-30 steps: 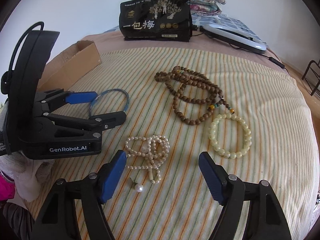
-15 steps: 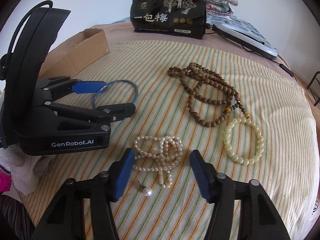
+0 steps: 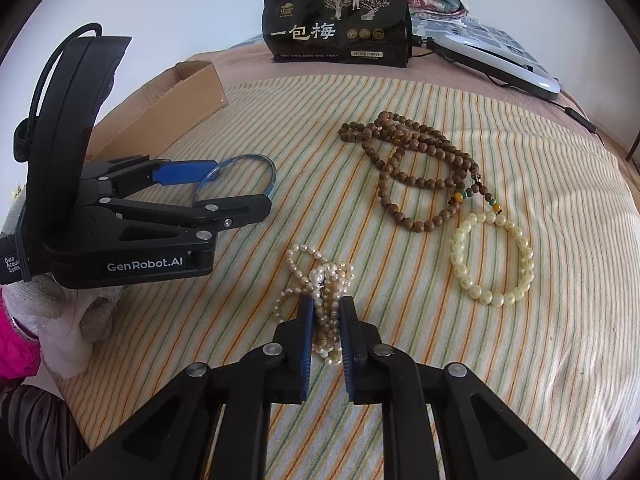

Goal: Organize jewelry
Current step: 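Carry the blue bangle into the box with the left tool while the right tool carries the pearls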

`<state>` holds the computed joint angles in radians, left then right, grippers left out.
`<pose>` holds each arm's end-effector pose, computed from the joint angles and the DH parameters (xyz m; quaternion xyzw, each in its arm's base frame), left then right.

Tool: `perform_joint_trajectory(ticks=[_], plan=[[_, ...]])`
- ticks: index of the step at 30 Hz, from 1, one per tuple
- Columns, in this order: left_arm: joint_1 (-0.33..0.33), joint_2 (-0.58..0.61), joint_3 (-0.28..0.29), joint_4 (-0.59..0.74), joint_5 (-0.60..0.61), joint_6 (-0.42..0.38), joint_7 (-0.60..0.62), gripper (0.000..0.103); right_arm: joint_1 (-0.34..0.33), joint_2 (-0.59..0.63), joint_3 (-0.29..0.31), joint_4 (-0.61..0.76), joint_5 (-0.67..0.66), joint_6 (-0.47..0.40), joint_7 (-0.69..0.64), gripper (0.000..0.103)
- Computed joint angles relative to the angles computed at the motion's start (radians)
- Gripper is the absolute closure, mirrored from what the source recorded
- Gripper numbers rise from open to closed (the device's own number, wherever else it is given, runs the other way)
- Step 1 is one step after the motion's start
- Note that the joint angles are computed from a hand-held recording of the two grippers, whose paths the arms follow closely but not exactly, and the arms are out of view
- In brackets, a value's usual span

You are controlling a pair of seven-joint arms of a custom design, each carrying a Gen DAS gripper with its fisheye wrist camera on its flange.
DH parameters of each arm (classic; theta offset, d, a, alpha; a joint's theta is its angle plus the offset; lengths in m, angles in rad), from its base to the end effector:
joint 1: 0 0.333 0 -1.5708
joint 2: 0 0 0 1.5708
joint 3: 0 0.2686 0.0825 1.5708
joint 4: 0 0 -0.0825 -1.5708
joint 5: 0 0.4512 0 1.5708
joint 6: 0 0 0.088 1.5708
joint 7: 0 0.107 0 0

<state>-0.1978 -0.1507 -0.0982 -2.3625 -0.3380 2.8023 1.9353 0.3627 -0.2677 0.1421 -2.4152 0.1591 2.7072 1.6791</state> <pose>0.5626 -0.1549 0.3650 -0.5352 0.7889 -0.2639 0.1470 0.4957 0.2669 0.3914 -0.7667 0.5791 -0.0973 0.2597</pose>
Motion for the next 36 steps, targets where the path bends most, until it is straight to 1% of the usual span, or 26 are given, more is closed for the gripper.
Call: perform_joint_trajectory(ticks=[3, 5, 13, 26, 36], plan=[[-0.002, -0.012, 0.006, -0.007, -0.018, -0.007, 0.008, 0.029, 0.008, -0.008, -0.009, -0.008, 0.028, 0.014, -0.008, 0.098], [-0.004, -0.022, 0.012, -0.014, -0.033, -0.012, 0.017, 0.029, 0.011, -0.021, -0.013, -0.017, 0.046, 0.022, -0.014, 0.098], [-0.011, -0.077, 0.033, -0.049, -0.048, -0.018, 0.025, 0.03, 0.006, -0.077, -0.005, -0.042, 0.052, 0.05, 0.003, 0.098], [-0.059, -0.234, 0.11, -0.132, -0.088, -0.025, 0.07, 0.03, -0.02, -0.173, 0.03, -0.057, -0.003, 0.057, 0.074, 0.098], [-0.067, -0.349, 0.167, -0.18, -0.061, -0.028, 0.07, 0.03, -0.025, -0.2, 0.061, -0.023, -0.056, 0.049, 0.119, 0.098]])
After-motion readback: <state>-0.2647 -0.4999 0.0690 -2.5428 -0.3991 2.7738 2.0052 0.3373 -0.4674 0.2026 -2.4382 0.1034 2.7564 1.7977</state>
